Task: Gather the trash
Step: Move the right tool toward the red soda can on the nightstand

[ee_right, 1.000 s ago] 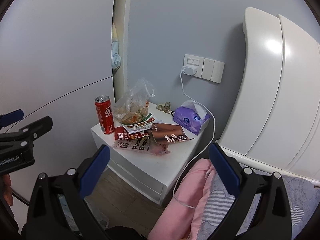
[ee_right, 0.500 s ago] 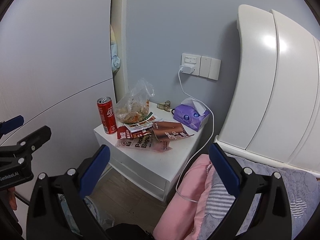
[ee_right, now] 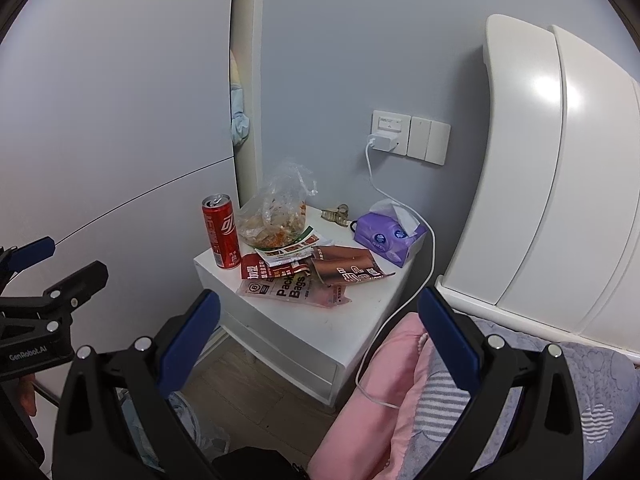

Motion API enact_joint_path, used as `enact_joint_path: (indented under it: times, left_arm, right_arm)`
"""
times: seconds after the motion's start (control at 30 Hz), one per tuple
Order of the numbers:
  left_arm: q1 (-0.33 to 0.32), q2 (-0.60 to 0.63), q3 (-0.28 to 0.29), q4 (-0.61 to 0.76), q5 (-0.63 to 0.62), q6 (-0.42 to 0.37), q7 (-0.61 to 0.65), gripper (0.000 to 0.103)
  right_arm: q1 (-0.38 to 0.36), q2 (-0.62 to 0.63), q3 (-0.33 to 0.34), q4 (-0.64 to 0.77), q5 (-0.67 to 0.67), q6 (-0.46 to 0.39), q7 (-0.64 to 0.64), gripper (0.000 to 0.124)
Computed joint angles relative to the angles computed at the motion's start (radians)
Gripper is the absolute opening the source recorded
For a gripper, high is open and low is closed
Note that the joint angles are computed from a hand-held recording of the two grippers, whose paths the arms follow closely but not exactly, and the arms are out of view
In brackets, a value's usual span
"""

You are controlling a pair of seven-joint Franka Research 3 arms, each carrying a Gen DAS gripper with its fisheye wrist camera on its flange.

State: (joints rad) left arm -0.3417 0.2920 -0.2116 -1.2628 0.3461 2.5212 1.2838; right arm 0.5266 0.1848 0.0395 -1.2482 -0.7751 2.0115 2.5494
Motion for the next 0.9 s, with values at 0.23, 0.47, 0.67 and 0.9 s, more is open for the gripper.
enact_joint_path:
  times: [0.23,0.47,0.67,0.9]
  left_arm:
    - [-0.003,0.017,-0.001,0.006,0.001,0.013,0.025,0.097]
    - [-0.002,0.062,-0.011,0.049,-0.039,0.004,0.082,0.097]
    - [-0.029,0.131,0.009,0.147,-0.022,-0.027,0.08,0.097]
    - [-0.047,0.232,0.019,0.288,-0.042,-0.086,0.098,0.097]
  right_arm:
    - [-0.01,-0.021,0.002,-0.039,0.002,0.036,-0.005,0.096]
    - [-0.043,-0.045,0.006,-0.095,0.03,0.089,0.008,0.096]
    - [-0.077,-0.052,0.005,-0.127,0.057,0.153,0.008,0.096]
    - [-0.096,0.002,-0.011,-0.078,0.087,0.23,-0.045,0.096]
